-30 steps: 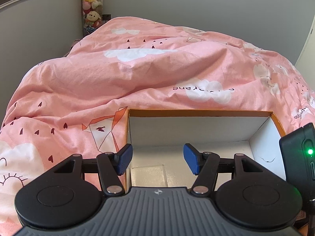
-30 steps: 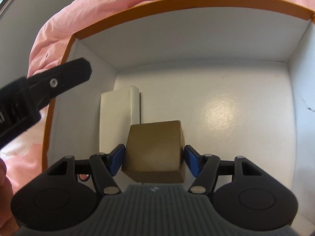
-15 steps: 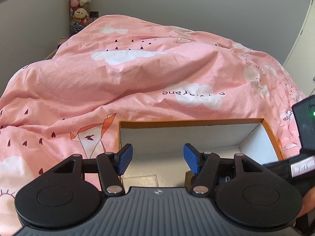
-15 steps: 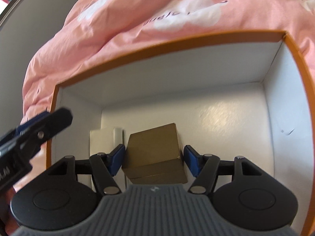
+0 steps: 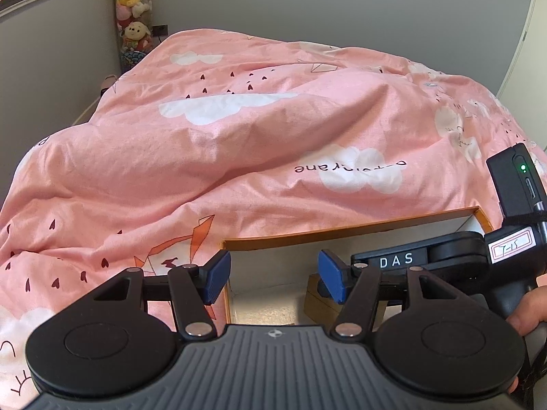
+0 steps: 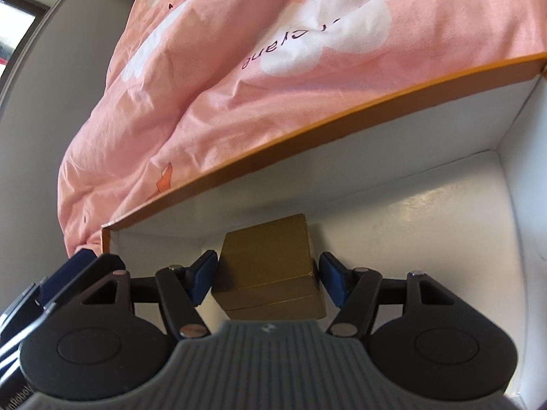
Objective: Organize objects
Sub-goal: 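Lower the tan box into the orange box corner and open the right tool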
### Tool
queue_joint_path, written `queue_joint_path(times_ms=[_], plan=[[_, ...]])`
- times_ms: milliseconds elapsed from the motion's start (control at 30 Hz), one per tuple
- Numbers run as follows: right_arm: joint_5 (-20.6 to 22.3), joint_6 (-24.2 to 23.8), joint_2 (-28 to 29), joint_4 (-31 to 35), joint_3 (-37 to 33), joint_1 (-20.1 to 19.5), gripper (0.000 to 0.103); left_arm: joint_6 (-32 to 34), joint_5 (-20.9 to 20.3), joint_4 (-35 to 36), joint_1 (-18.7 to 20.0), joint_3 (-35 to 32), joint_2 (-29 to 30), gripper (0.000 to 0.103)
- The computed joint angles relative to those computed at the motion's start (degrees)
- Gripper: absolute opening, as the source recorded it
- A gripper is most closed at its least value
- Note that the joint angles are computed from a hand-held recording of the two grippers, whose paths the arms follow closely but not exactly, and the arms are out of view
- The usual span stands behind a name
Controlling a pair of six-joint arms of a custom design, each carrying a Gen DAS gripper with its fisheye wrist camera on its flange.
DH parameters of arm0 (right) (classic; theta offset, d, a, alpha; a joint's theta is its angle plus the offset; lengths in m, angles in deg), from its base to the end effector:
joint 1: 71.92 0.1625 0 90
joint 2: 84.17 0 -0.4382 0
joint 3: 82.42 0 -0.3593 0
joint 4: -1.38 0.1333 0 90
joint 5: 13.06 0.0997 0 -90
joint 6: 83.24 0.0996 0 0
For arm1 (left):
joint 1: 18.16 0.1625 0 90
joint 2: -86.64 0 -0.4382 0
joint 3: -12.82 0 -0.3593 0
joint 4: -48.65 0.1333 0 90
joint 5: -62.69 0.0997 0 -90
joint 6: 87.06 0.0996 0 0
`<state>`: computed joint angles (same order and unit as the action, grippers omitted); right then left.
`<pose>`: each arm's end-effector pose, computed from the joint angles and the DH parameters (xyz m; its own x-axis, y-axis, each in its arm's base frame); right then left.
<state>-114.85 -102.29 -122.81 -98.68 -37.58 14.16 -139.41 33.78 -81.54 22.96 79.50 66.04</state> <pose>0.0576 -0.8113 0.3068 -0.9445 -0.2487 0.2147 -0.2540 0.9672 0.0029 -0.4227 -0.6617 -0.0003 -0.7462 -0.2594 -0.6131 0.2596 0.7347 -0.6267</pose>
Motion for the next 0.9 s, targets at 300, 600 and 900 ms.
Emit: queue_joint_path(times_ms=[300, 600, 900], plan=[[6.32, 1.32, 1.59, 1.56, -1.23, -0.58, 0.068, -2.46, 1.03, 2.37, 0.64, -0.35, -0.34, 0.069], [6.93, -2.49, 1.15, 1.44, -0.24, -0.55, 0.04, -4.28, 1.84, 4.41, 0.48, 0.19, -0.91, 0.069], [8.88, -8.48, 0.67, 1.39, 2.81, -0.62, 0.023, -8.08, 1.96, 3.97, 0.07, 2.8, -1.87, 0.066]])
